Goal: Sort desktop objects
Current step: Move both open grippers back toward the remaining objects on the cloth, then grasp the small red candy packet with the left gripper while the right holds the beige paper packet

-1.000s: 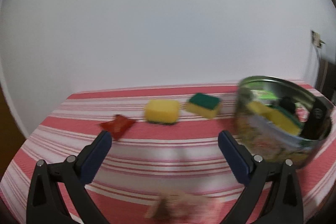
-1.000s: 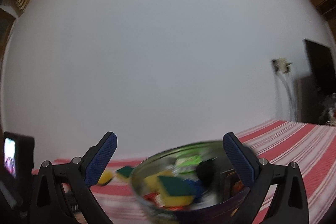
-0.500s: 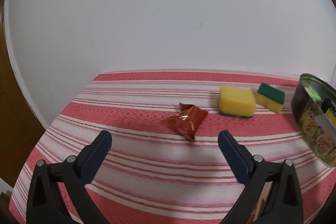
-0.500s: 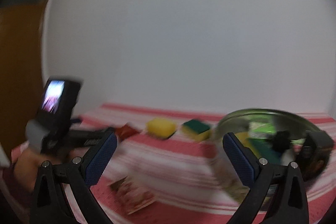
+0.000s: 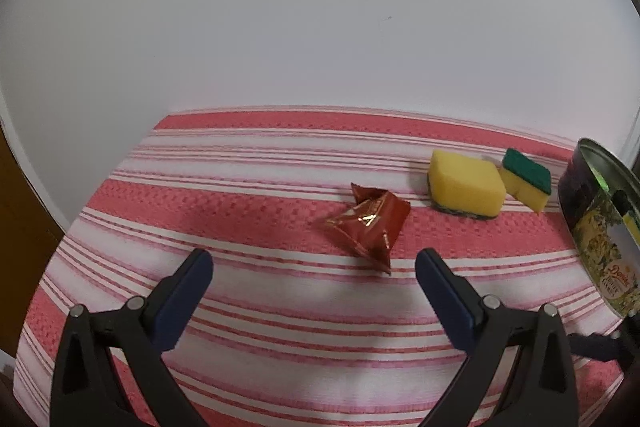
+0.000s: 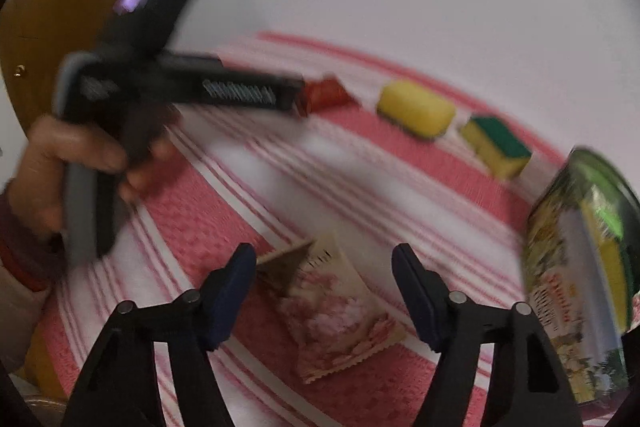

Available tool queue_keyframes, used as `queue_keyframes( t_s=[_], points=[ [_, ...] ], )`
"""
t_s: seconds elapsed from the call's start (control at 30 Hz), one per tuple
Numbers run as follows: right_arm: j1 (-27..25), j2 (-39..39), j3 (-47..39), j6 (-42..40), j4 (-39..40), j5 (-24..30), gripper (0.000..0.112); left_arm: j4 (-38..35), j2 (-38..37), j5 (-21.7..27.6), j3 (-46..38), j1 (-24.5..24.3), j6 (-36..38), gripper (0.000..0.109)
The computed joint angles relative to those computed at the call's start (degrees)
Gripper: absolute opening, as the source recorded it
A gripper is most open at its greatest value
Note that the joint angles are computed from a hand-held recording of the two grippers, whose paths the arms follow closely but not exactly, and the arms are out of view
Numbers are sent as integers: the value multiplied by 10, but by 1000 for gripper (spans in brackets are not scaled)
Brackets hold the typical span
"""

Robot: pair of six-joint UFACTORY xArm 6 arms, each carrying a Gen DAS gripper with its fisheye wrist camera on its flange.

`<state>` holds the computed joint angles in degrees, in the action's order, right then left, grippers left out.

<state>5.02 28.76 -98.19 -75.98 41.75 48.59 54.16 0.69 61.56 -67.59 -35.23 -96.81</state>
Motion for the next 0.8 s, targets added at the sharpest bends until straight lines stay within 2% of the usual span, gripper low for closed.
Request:
queue_keyframes(
  t_s=[0.07, 0.13, 0.2, 0.23, 0.3, 0.4, 0.53, 0.67, 0.73, 0.8],
  points=[
    [-2, 22, -32, 30, -25, 24, 72, -3, -9, -17, 12, 8, -8, 102],
    [-6, 24, -34, 30, -20, 33, 65, -4, -16, -28, 22, 13, -15, 102],
    [-8, 17, -25, 13, -13, 36, 45, -6, -18, -33, 25, 17, -19, 102],
    [-10, 16, -28, 7, -14, 47, 41, -6, -19, -34, 26, 18, -20, 102],
    [-11, 13, -27, 2, -15, 56, 25, 1, -20, -27, 25, 15, -24, 102],
    [-13, 20, -35, -12, 4, 73, 25, 16, -13, -11, 14, 7, -5, 102],
    [-37, 52, -99, 10, 65, 156, 25, 31, 11, 16, -26, 4, 58, 102],
    [-59, 89, -155, 50, 101, 211, 25, -2, 53, -16, -80, 30, 145, 102],
    [-62, 114, -193, 78, 104, 235, 25, -27, 97, 0, -131, 38, 189, 102],
    [-67, 138, -229, 105, 106, 261, 25, -38, 128, 16, -164, 42, 217, 90]
  ],
)
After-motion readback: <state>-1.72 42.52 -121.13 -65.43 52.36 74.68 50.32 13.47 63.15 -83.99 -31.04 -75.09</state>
